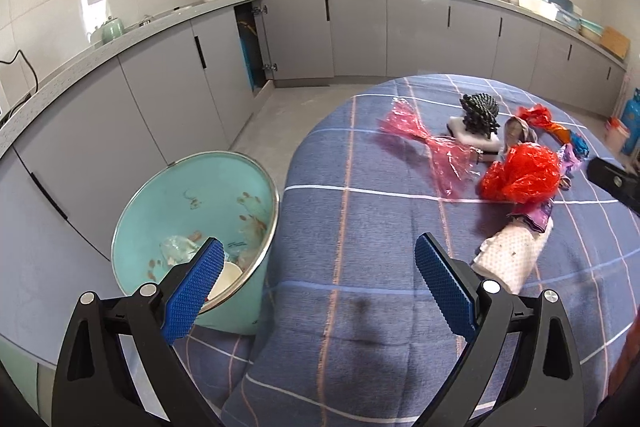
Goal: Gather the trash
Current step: 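Grasp the red plastic bag with the right gripper while the left grasps the pink wrapper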
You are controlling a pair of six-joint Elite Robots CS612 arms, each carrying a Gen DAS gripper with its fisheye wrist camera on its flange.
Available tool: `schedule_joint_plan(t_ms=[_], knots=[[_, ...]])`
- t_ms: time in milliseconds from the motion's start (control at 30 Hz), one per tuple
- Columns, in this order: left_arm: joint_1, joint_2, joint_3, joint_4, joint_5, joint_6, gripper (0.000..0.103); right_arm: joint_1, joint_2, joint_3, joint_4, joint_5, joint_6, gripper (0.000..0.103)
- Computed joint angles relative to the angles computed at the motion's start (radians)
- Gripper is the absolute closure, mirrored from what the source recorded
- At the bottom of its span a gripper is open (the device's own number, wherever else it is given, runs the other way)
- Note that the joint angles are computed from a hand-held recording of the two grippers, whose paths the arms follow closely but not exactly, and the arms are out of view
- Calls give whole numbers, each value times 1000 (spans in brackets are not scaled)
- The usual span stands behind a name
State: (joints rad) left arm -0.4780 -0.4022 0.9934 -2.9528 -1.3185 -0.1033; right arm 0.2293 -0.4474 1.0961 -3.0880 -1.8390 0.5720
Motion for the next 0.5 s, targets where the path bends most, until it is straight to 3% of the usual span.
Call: schedule_joint_plan(t_ms=[267, 400, 467, 500], knots=[[6, 17, -39, 31, 6, -8, 8, 2, 84, -183, 154, 29, -87, 32], [8, 29, -64, 55, -4, -14, 8, -7, 101, -212, 224, 74, -68, 50], [9, 37, -79, 69, -13, -17, 8, -11, 103, -212, 233, 95, -61, 67], [9, 40, -85, 74, -17, -17, 8, -12, 103, -209, 230, 95, -62, 70]])
